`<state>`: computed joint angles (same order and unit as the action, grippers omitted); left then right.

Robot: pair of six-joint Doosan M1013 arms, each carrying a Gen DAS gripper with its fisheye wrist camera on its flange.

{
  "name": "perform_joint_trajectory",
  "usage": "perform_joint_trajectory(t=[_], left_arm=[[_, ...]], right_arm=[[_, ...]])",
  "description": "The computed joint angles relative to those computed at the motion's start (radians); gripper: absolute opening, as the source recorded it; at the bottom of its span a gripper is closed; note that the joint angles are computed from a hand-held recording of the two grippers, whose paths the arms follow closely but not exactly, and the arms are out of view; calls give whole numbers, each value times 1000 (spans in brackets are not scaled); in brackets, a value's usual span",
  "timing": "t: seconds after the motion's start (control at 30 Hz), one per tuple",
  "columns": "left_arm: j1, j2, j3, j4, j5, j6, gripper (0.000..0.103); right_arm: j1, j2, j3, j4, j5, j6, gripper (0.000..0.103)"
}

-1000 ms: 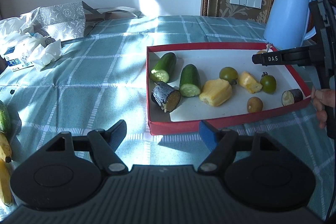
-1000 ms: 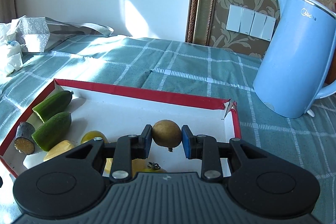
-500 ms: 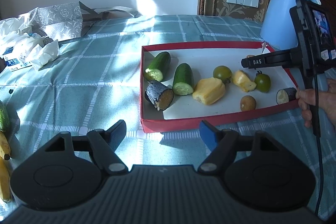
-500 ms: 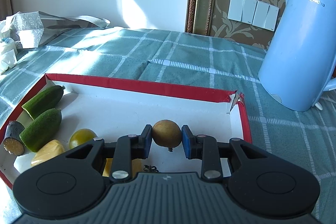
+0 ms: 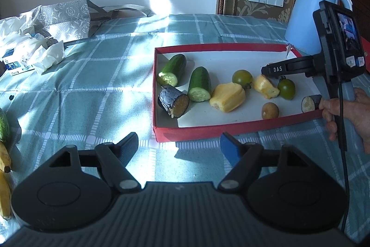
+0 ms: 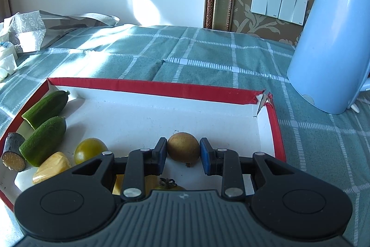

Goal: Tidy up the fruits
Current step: 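Lower the brown fruit into the tray and open the right tool, then withdraw both open tools from the tray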

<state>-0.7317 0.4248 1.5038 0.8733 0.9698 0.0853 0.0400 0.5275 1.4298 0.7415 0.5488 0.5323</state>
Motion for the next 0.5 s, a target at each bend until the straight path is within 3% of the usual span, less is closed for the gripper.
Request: perform_joint_trajectory(t=[0.03, 0.07, 0.17, 0.5], left_arm=[[1, -1, 0, -6, -2, 0, 76], [3, -1, -1, -13, -4, 1, 77], [8, 1, -7, -34, 4, 2, 78], [12, 2, -12, -53, 11, -8, 81]], right_arm=[[-1, 0, 0, 6, 2, -1, 36], [-2, -1, 2, 14, 2, -4, 52], [-7, -11, 21, 90, -27, -66, 82], [-24, -46, 67, 289, -74, -237, 91]])
